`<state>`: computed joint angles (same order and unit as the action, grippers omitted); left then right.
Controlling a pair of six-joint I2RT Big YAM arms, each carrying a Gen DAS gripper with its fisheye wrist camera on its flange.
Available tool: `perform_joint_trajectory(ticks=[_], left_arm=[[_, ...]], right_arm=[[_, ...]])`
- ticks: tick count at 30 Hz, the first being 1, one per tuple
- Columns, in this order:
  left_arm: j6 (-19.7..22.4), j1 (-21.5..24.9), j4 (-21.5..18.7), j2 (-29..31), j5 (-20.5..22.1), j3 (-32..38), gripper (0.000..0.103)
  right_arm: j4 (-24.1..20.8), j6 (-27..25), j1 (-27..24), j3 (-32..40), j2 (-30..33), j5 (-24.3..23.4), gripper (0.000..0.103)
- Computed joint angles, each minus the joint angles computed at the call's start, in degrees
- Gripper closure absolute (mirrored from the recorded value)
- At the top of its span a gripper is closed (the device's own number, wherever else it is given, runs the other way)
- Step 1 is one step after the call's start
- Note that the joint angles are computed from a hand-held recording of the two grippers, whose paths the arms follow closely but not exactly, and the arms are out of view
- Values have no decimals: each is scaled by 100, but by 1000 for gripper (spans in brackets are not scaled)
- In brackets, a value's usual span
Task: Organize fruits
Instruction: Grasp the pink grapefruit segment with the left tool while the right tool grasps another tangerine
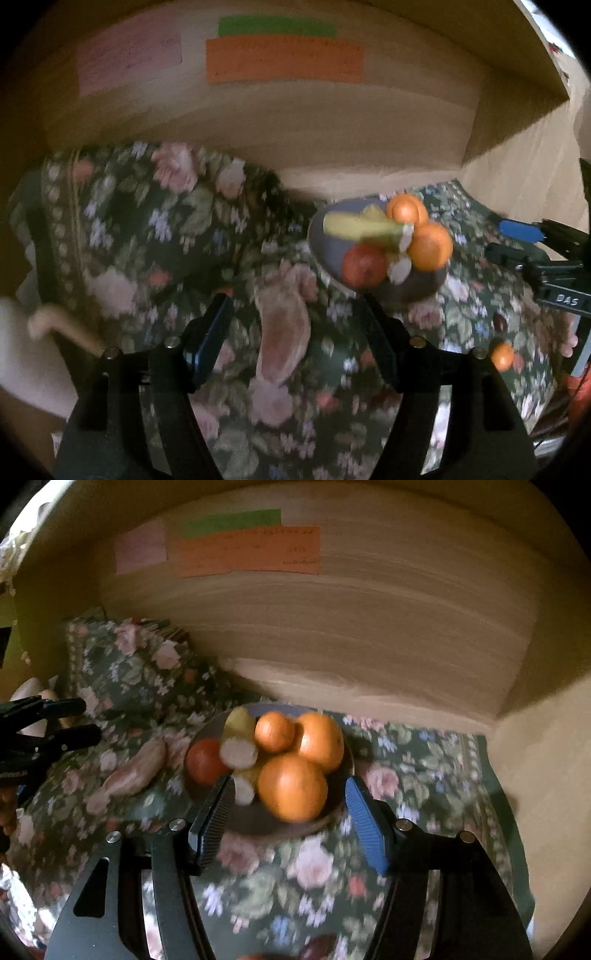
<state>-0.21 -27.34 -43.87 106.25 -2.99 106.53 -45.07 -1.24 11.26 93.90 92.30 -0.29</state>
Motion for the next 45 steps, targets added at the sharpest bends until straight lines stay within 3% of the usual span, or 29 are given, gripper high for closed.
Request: perform_joint_trajectory(ticks=[11, 14, 19, 22, 25, 30, 42, 45], left_arm=[[-63, -78, 322, -838, -8, -1549, 33], [1, -99, 348, -950, -65, -1762, 33], [-4, -99, 353, -985, -32, -1898, 33], [12, -94, 342, -952, -23, -1896, 33], [-22, -75, 321, -880, 44, -1823, 33], [49, -51, 205, -642, 115, -1501, 33], [140, -13, -701, 665, -9, 295, 33], [85, 36, -1048, 1073, 23, 864, 41]], right_arm=[[304, 442, 176, -1481, -917, 95, 44], [360, 508, 262, -1753, -1015, 320, 44], [380, 837, 286, -2104, -1086, 258, 44], [399, 945, 274, -2223, -1102, 227, 54], [440, 972, 257, -2267, -1150, 224, 71], [439, 973, 196, -2183, -1144, 110, 71], [537, 658, -26, -1556, -851, 189, 71], [534, 555, -77, -1375, -725, 175, 71]])
